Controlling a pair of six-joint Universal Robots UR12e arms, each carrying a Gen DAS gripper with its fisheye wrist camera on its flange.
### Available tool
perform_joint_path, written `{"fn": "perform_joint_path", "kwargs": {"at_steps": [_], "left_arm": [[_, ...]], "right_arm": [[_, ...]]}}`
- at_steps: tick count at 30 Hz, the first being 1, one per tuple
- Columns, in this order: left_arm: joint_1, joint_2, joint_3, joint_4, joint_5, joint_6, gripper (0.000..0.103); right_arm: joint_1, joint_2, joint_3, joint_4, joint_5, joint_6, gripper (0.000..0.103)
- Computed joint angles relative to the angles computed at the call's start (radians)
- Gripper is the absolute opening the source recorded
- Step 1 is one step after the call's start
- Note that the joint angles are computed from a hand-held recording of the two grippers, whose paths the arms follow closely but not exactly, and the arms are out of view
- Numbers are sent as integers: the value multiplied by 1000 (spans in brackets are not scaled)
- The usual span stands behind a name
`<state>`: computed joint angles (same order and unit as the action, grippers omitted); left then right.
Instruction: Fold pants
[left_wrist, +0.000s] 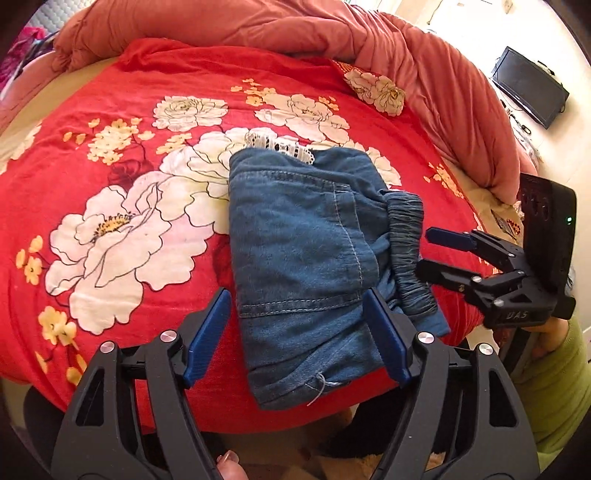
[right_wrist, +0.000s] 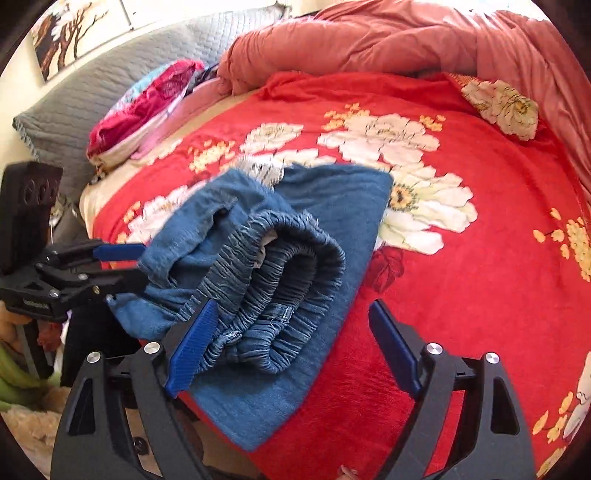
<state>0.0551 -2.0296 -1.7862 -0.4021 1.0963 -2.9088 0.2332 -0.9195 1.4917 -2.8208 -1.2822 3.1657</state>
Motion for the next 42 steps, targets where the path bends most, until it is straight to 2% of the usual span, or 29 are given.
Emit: {"fn": "perform_joint_path", "kwargs": {"at_steps": [5, 10, 11, 15, 22, 27, 28, 29, 30, 32, 35, 37, 41, 42], "left_arm": [[1, 5, -3, 12, 0, -3, 68], [9, 5, 6, 17, -1, -19, 74], [11, 3, 13, 19, 4, -24, 77], [20, -10, 49, 20, 27, -42, 78], [28, -25, 95, 15, 12, -49, 78], [28, -24, 100, -49, -24, -1, 78], [27, -25, 107, -81, -34, 23, 78], [24, -28, 122, -135, -47, 60, 78], [20, -30, 132, -166, -51, 83, 76], [12, -40, 161, -218, -70, 138, 52], [-6, -61, 205, -281, -43, 180, 37], [-15, -72, 218, -298, -27, 198, 33], [-33, -100, 243, -340, 15, 225, 33], [-34, -109, 248, -347, 21, 219, 33]], "right_arm": [[1, -25, 28, -67, -24, 12, 83], [9, -55, 65, -129, -11, -12, 83], [13, -60, 71, -133, -8, -23, 83], [33, -74, 87, -131, -5, -78, 83], [76, -73, 91, -123, -5, -162, 83], [99, -60, 81, -112, 0, -203, 82], [103, -57, 77, -110, -3, -218, 79], [107, -56, 76, -112, -11, -234, 72], [112, -53, 73, -115, -21, -250, 67], [115, -48, 65, -111, -24, -263, 58], [119, -40, 52, -108, -30, -273, 52], [120, -36, 42, -98, -31, -292, 49], [127, -26, 20, -71, -46, -335, 48], [128, -22, 14, -63, -47, -345, 44]]}}
